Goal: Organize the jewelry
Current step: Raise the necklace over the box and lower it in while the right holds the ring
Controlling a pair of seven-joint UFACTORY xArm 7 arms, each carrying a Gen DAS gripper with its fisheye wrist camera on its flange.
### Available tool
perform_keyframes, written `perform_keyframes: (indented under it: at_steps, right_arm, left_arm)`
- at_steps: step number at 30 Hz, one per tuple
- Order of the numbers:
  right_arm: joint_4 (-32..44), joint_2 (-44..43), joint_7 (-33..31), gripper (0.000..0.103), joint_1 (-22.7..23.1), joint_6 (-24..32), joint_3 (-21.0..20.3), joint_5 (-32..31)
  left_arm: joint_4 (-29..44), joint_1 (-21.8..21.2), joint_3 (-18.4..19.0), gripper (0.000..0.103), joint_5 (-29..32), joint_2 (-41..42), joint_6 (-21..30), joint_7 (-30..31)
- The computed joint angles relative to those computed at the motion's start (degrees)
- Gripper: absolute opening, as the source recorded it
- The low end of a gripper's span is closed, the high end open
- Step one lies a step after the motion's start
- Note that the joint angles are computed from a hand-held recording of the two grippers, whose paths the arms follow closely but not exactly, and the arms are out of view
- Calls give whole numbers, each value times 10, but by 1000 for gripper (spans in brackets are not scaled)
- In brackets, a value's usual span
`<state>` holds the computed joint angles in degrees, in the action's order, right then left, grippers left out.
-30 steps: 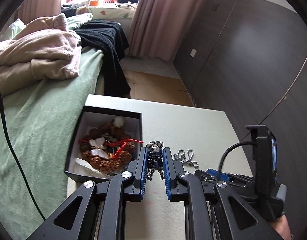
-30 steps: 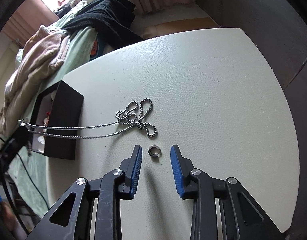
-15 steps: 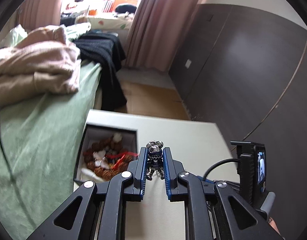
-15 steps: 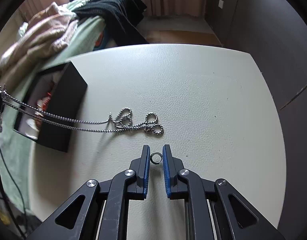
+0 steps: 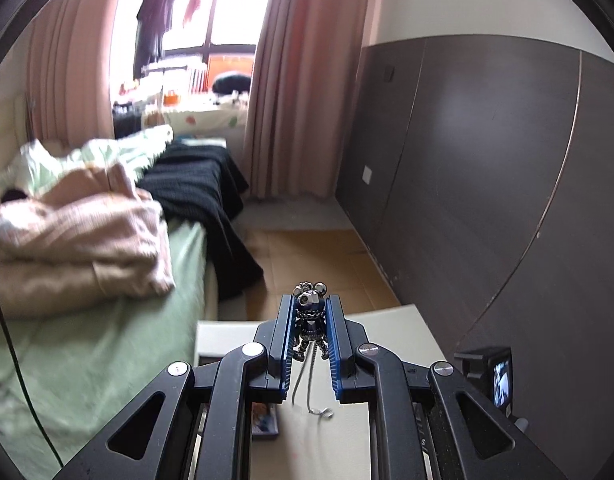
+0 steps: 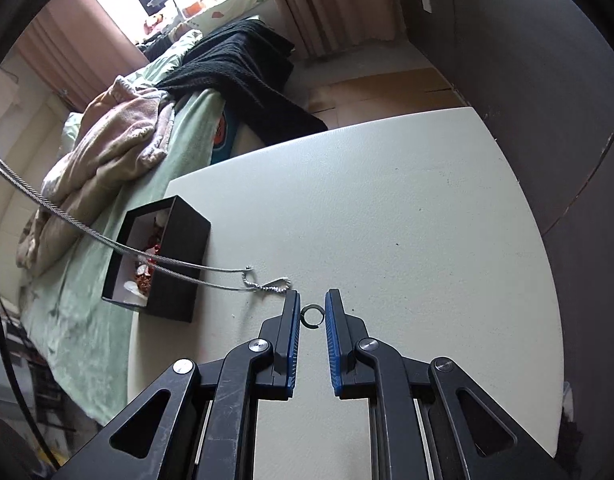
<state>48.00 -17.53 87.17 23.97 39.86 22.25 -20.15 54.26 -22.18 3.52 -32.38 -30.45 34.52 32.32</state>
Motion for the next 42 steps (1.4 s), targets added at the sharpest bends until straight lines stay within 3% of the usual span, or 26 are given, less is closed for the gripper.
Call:
perform_keyframes:
  at_steps: [16, 42]
  right_arm:
    - [-8, -10, 11, 14, -13, -45, 9, -1]
    - [7, 17, 6, 14, -3, -33, 0, -4]
  left_arm:
    - [103, 31, -32, 15, 103, 10, -17, -44]
    - [73, 32, -18, 15, 109, 41, -56, -34]
